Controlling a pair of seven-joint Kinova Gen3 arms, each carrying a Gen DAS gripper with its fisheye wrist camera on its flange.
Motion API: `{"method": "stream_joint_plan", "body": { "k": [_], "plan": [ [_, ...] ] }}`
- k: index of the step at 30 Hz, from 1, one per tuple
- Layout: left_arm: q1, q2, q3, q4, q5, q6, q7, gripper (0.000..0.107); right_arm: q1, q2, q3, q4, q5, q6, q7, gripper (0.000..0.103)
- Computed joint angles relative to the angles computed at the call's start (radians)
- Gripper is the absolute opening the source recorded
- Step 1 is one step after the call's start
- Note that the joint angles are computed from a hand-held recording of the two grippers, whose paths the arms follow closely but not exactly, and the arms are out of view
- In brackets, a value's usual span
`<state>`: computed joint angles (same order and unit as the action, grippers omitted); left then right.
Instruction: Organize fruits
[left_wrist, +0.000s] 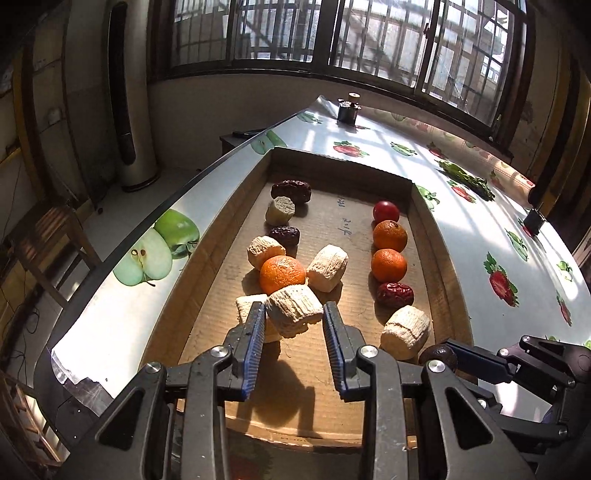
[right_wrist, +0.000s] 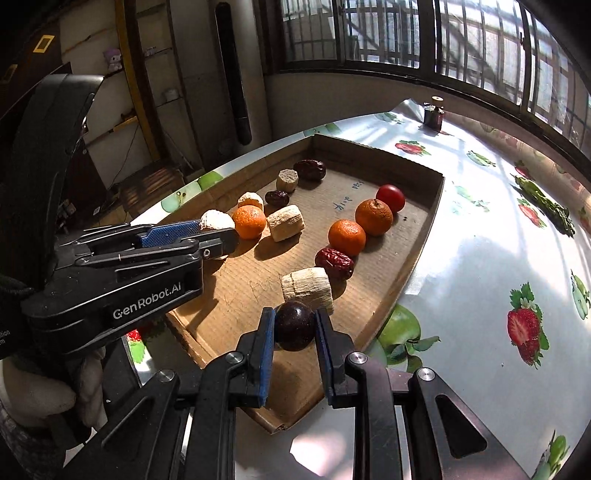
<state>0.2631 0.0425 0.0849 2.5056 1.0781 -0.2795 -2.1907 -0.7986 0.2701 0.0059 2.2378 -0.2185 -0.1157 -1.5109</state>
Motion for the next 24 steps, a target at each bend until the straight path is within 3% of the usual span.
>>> {"method": "stream_joint_plan", "body": {
  "k": [4,7,12,20,22,24],
  "plan": [
    [0.006,0.002,0.003,-0.002,0.018,-0.007,-0.004,0.049,0.001,0.0,-0.002,0.004,-0.005,-0.013,0.003,0.024],
    [0.004,-0.001,0.003,0.0,0.018,-0.005,0.008,0.052,0.033,-0.005,-0.032,0.014,0.0,-0.025,-0.009,0.026],
    [0.0,-0.031,0.017,0.008,0.041,-0.012,-0.002,0.062,0.086,-0.026,-0.079,0.038,0.011,-0.057,-0.028,0.045],
    [0.007,-0.071,0.085,0.008,0.22,-0.07,-0.139,0.072,0.142,-0.068,-0.119,0.084,0.001,-0.087,-0.055,0.048],
    [0.044,-0.07,0.101,0.004,0.3,-0.131,-0.18,0.074,0.174,-0.078,-0.143,0.1,0.013,-0.099,-0.081,0.049],
    [0.035,-0.074,0.174,0.001,0.381,-0.213,-0.221,0.075,0.203,-0.09,-0.164,0.118,0.025,-0.113,-0.112,0.05]
  ]
}}
